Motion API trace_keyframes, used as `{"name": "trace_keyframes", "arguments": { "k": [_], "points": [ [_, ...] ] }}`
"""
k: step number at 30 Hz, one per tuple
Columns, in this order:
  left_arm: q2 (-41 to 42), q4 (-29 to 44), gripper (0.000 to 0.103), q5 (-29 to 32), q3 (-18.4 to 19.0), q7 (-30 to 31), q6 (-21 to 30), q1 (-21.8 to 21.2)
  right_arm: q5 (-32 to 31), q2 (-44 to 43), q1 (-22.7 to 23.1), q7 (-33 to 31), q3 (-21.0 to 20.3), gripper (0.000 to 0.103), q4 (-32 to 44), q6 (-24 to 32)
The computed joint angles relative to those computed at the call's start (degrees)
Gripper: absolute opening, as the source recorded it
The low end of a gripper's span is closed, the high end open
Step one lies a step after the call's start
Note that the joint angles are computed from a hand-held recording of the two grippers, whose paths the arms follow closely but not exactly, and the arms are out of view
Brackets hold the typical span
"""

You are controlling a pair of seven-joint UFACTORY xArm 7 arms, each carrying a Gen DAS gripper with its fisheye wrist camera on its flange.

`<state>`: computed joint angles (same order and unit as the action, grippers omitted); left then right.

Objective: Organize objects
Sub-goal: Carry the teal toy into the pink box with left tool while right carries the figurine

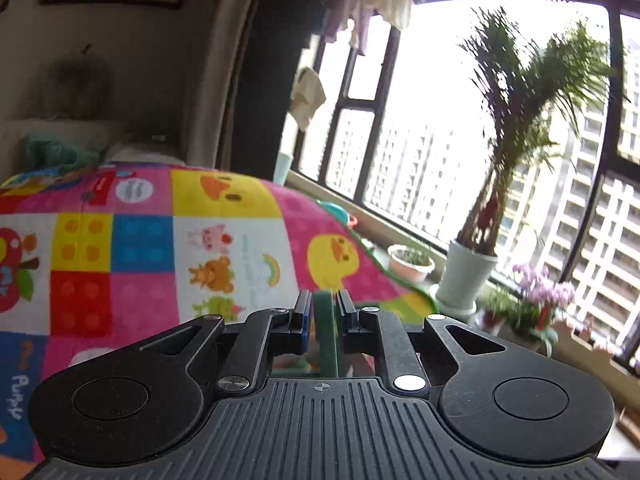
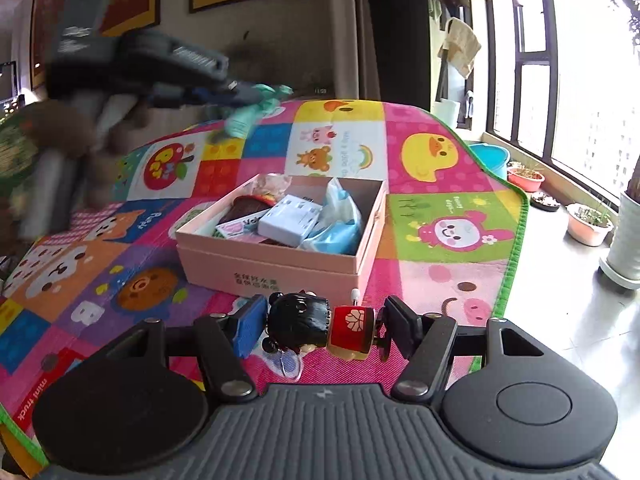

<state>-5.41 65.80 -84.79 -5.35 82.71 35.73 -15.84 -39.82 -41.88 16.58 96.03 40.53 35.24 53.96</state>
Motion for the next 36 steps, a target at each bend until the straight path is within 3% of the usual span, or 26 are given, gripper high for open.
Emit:
{"name": "trace_keyframes", "arguments": {
  "k": [3,10,14,18,22,23,27,31,34,36],
  "points": [
    [1.7,0.5,0.017,0.8,0.3,-5.0,0.9,0.7,0.9,-1.1,1.0,-1.1,-0.6,0.065,-0.6,1.6],
    [-4.9,-13.4,0.017,4.1,4.8,-1.5,7.6,5.1,2.6,-1.9,0.5,-2.2,-5.2,0.065,-2.7,-2.2],
    [-7.7,-19.1,0.017,5.9,7.2,-0.2,10.1,7.3,-1.2,-0.1,-4.2,-6.3,-8.4,0.065,0.7,-8.0],
    [-8.2,-20.3,0.017,9.0,8.1,-2.1,12.4,8.4,-5.3,6.9,-12.7,-9.8,-11.1,0.065,8.9,-14.1],
    [-8.6,-20.4,0.017,9.3,8.3,-1.5,12.4,8.9,-11.4,17.9,-19.8,-6.6,-11.3,0.065,18.9,-17.0],
    [-9.0,-20.6,0.017,9.3,8.2,-1.2,11.8,8.9,-12.9,20.7,-20.5,-5.2,-11.7,0.072,20.9,-17.4],
    [-8.9,-20.8,0.017,9.5,9.5,0.4,12.4,9.6,-12.9,25.5,-18.6,-4.6,-13.8,0.076,22.8,-14.7],
    [-6.9,-19.2,0.017,8.7,9.5,-1.1,12.6,10.3,-11.9,20.6,-14.1,-4.1,-15.8,0.076,16.8,-11.9],
    [-6.2,-17.8,0.017,8.0,8.9,-2.3,13.8,10.4,-9.0,15.0,-9.6,-6.5,-17.1,0.076,11.0,-9.8],
    [-5.8,-16.8,0.017,6.6,7.7,-2.3,11.8,9.9,-6.7,11.0,-7.0,-9.2,-16.8,0.076,7.2,-8.6]
  ]
}}
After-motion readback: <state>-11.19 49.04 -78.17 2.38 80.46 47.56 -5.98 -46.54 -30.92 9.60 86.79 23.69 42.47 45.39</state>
